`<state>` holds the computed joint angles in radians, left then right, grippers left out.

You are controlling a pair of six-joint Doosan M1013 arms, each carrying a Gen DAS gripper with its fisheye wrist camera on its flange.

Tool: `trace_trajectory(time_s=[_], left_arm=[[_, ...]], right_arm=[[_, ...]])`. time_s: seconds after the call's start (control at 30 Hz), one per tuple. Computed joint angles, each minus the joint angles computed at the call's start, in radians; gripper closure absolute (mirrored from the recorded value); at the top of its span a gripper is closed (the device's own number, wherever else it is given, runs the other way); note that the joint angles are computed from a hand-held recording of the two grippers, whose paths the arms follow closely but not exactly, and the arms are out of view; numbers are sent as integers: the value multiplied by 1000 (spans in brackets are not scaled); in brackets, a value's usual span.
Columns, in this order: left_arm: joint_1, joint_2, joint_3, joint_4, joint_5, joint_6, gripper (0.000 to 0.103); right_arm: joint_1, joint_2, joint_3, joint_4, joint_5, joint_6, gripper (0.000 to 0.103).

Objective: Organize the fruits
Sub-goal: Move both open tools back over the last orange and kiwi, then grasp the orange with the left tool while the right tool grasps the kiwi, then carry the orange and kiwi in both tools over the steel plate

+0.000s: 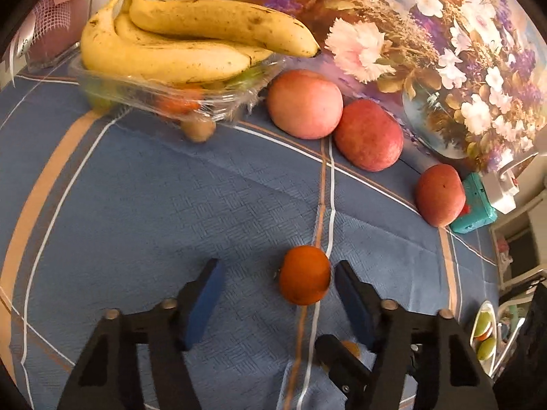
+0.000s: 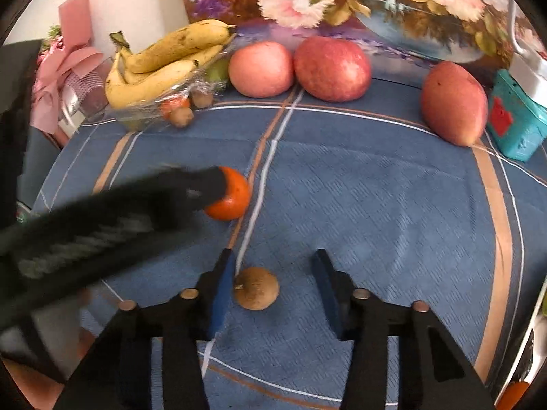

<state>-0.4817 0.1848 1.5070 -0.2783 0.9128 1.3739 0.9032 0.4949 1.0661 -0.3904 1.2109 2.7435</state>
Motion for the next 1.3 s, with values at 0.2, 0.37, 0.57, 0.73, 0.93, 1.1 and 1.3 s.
trace_trajectory(time_s=[0.2,0.37,0.57,0.73,0.93,1.1,1.3], left_arm=[[16,12,2,-128,-1,69,67],[14,3,9,-125,1,65,69],[28,-18,23,-119,20,5,69],[28,-47,31,-58,34,-59,69],[28,-96,61,-62,40,-127,69],[-11,-146,85,-2,31,-182,69],[-69,-199,118,67,46,-261,69]], right_arm=[[-2,-8,14,12,-44,-28,72],[-2,-9,11,22,-47,-35,73],[0,-4,0,42,-41,-50,77],[6,2,-14,44,-19,-51,77],[17,-2,-28,53,25,-37,77],[39,-16,-38,33,65,-19,77],[71,-58,-3,-1,112,32,77]])
